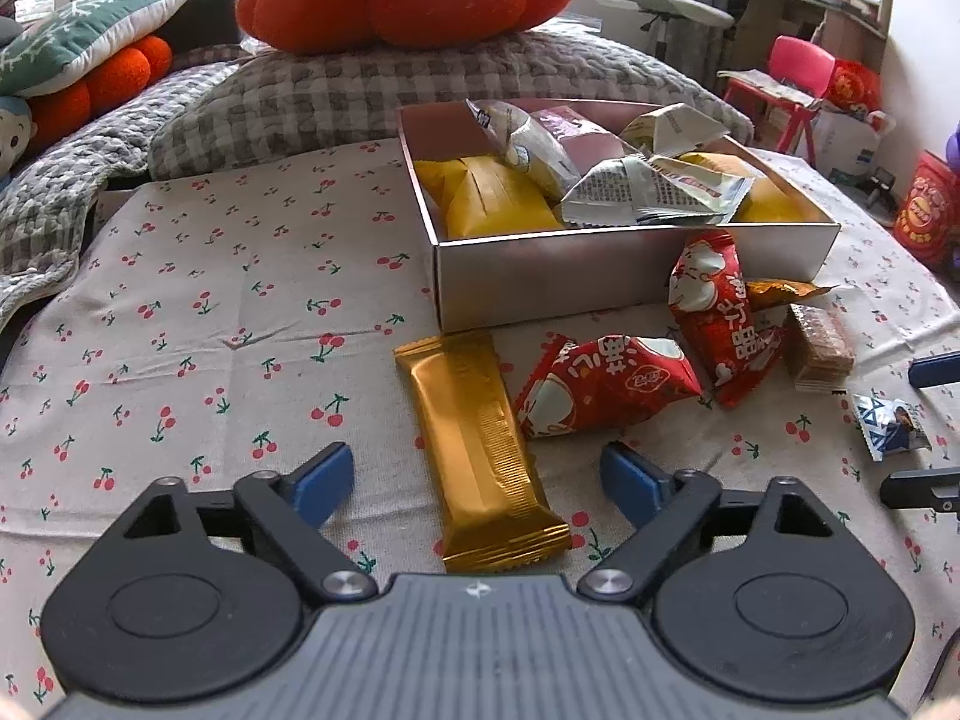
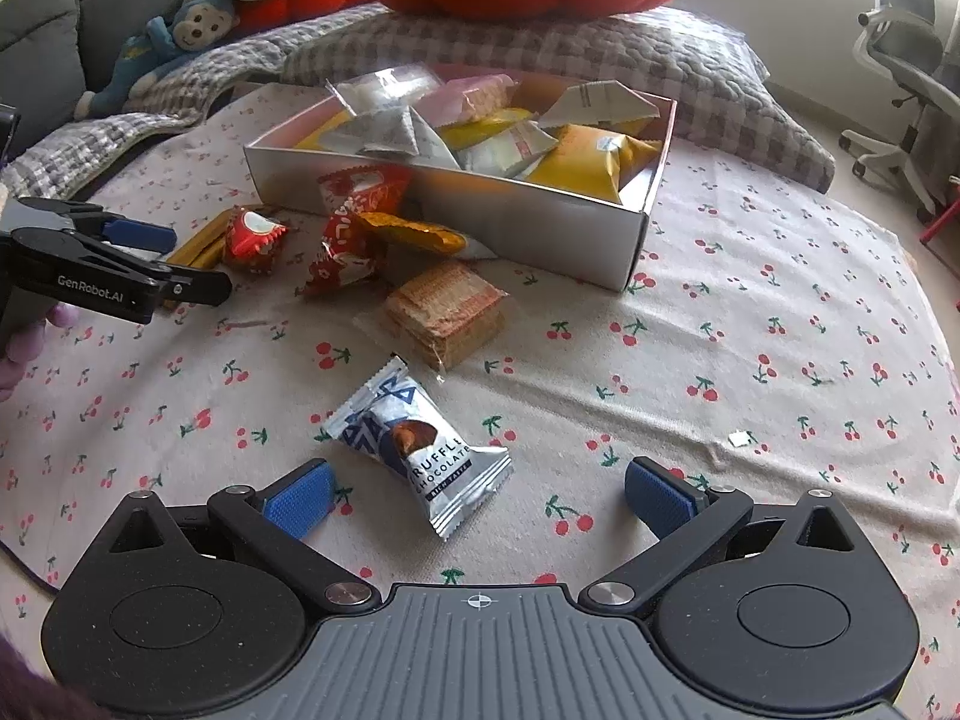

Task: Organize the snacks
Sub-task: 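Move the left tool to the gold bar while the right approaches the blue truffle pack, then grasp the gold bar with the left tool while the right grasps the truffle pack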

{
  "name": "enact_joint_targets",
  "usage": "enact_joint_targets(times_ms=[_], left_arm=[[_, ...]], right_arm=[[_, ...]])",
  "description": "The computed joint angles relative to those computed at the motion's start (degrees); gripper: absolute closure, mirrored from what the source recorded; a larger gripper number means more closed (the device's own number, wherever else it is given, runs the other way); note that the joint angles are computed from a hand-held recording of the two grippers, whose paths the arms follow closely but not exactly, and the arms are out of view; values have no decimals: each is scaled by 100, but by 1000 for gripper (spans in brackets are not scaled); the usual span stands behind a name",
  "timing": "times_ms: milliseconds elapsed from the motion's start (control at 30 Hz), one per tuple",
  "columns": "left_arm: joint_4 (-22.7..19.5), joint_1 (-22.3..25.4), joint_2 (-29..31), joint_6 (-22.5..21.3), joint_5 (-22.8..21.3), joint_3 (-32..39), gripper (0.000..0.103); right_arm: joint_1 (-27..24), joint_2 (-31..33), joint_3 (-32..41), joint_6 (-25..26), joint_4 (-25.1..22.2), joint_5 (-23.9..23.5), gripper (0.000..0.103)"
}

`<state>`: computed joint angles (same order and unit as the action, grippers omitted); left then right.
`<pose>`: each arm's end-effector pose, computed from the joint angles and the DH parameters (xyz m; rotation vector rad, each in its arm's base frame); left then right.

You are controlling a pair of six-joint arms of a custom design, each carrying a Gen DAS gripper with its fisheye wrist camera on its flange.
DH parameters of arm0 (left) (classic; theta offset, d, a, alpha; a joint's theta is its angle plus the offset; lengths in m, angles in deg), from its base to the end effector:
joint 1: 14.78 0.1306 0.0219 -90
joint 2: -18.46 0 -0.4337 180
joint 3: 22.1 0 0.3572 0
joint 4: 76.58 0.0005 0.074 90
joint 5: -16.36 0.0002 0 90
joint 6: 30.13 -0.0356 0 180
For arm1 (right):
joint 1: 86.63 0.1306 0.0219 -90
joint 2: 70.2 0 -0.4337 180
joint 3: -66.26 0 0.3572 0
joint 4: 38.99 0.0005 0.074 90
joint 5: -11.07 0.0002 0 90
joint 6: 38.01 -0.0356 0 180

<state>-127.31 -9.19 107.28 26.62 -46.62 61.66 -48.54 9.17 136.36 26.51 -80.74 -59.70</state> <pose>0.4276 0.0251 0.4452 0.7504 2.3016 -0.3000 0.2924 0.2137 0.4155 -0.1202 2.3944 0.1015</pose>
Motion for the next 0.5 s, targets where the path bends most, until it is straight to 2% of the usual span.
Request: enact_joint_targets(times_ms=[100, 333, 500], left_arm=[[-61, 7, 10, -46, 41, 46, 31], [-105, 2, 23, 3, 17, 99, 46], [-183, 9, 44, 10, -29, 169, 64]], right_arm=[[13, 4, -6, -6, 25, 28, 0], [53, 16, 12, 28, 18, 96, 1], [115, 14, 25, 128, 34, 140, 4]])
